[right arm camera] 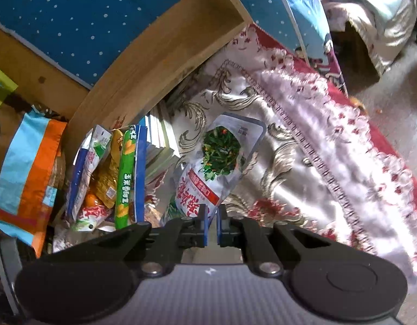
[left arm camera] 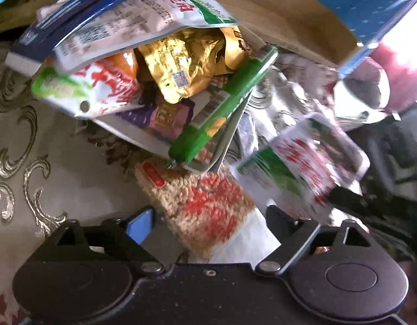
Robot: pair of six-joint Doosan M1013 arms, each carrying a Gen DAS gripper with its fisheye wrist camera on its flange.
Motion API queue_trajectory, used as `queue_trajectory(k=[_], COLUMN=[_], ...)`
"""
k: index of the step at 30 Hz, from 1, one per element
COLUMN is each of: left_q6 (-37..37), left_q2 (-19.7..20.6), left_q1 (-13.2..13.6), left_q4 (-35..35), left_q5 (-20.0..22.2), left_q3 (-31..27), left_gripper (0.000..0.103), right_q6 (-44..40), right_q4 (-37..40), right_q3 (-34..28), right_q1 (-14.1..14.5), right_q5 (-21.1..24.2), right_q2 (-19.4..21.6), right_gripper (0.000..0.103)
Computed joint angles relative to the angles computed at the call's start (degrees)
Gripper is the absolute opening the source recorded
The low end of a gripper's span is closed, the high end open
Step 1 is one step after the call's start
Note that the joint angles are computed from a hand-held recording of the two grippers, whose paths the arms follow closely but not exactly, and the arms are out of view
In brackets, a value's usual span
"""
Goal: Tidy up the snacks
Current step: 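Close the left tool on the rice cracker bar while the right tool holds the vegetable packet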
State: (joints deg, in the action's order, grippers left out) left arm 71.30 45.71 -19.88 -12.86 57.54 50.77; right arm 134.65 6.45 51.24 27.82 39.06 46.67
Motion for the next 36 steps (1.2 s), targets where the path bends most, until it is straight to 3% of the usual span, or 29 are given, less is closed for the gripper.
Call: queue_trajectory(k=[5,9,14,19,22,28,36], left_q6=[-9.7,-15.2,-11.7,-11.8,-9.2,-0.9,13.0], left_q2=[4.4,7.8,14.6,12.5,8.1,1.7,-3.0], left_q1=[-1.4,-2.1,-4.8,-5.4,-4.7,-3.0,-0.5], left_q4=[5.9,10.1,19.6,21.3,20.0,15.2,6.8], left_q5=[8.6,14.6,26.6,23.1,18.5,13.0,14.6], left_q3=[-9.0,-15.6,-28.6,-24.2,-16.3,-5.2,1.7], left_gripper=[0.098,0.098,0.098,0.090,0.085,0.084,0.084], right_q6=[1.0,-0.5,-1.6,-3.5,-5.1,-10.3,-14.6], right_q4=[-4.0,-2.7,0.0,2.7,4.2,8.9,15.1], right_q3=[0.8,2.0,3.6,4.4,4.6,5.4,6.9], right_q1=[0.0,-0.6,-1.3,-1.7,-1.8,-2.0,-1.7], right_q5=[1.2,2.0,1.5,0.8,0.6,0.7,1.6], right_q2=[-0.9,-1.5,-2.1,-2.2,-2.2,-2.7,-3.1], right_gripper=[0.003,0.003,0.003,0.004,0.004,0.004,0.004])
